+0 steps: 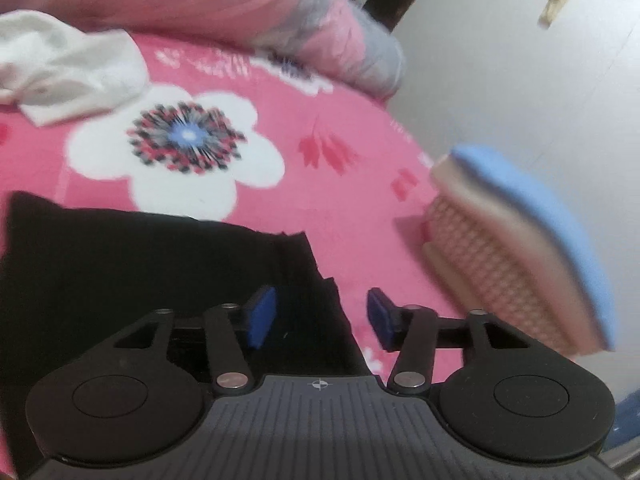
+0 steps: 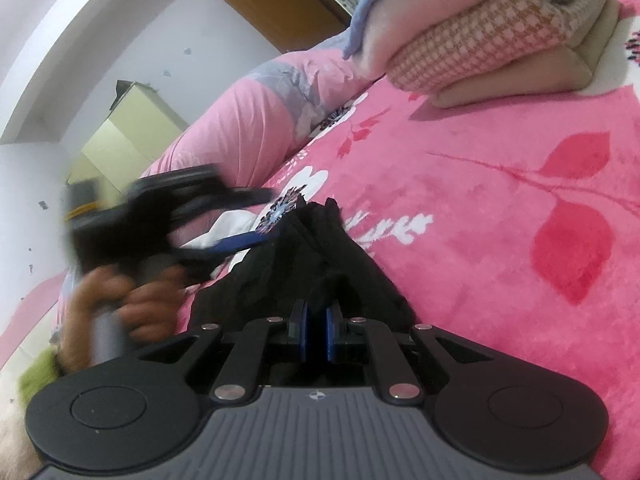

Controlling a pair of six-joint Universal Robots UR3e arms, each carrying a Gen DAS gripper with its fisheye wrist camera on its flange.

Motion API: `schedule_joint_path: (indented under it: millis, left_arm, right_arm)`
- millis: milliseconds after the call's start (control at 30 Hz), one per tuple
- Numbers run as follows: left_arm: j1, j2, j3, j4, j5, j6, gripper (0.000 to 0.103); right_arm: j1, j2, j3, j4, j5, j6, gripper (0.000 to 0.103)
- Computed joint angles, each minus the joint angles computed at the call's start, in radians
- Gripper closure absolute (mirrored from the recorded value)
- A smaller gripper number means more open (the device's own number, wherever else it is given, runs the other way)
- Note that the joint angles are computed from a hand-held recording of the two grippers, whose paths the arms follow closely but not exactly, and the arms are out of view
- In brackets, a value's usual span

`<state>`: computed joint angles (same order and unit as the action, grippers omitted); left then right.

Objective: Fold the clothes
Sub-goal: 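Open the left gripper while the right gripper holds the folded shirt edge down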

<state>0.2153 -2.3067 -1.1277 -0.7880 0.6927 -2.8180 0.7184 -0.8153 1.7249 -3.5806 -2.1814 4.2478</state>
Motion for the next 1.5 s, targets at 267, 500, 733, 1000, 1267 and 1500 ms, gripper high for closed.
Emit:
schedule_joint_path:
  millis: [267,500,733,1000,1267,1500]
  left_arm:
    - [0.423,0.501,-0.614,-0.173,-0.147,0.433,0.046]
    - [0.637,0.708,-0.845,-0.433,-0.107,0.817,0.046]
    - [0.615,0.639,-0.811,-0.507,-0.075,0.829,0.046]
    - [0.597,0.603,-0.779,-0.513,-0.067,0.821,0.046]
    - [0.605,0.584,-0.753,-0.548,-0.056,0.834,0.046]
    - [0.566,0.596,-0.775,-0.507,-0.039,0.830,0.047]
  right_arm:
    - [-0.046,-0.038,0.067,-0.039,0.107,0.001,0.094]
    - [-0.081,-0.124,0.166,-0.119,0.145,-0.014,0.096]
    - [-0.076,-0.191,0.201,-0.033,0.113,0.013,0.096]
    - [-0.104,-0.211,0.271,0.017,0.200,0.065,0.095]
    - [-0.143,-0.314,0.500,-0.183,0.211,0.171,0.081]
    - [-0.167,-0.333,0.464,-0.129,0.273,0.115,0.081]
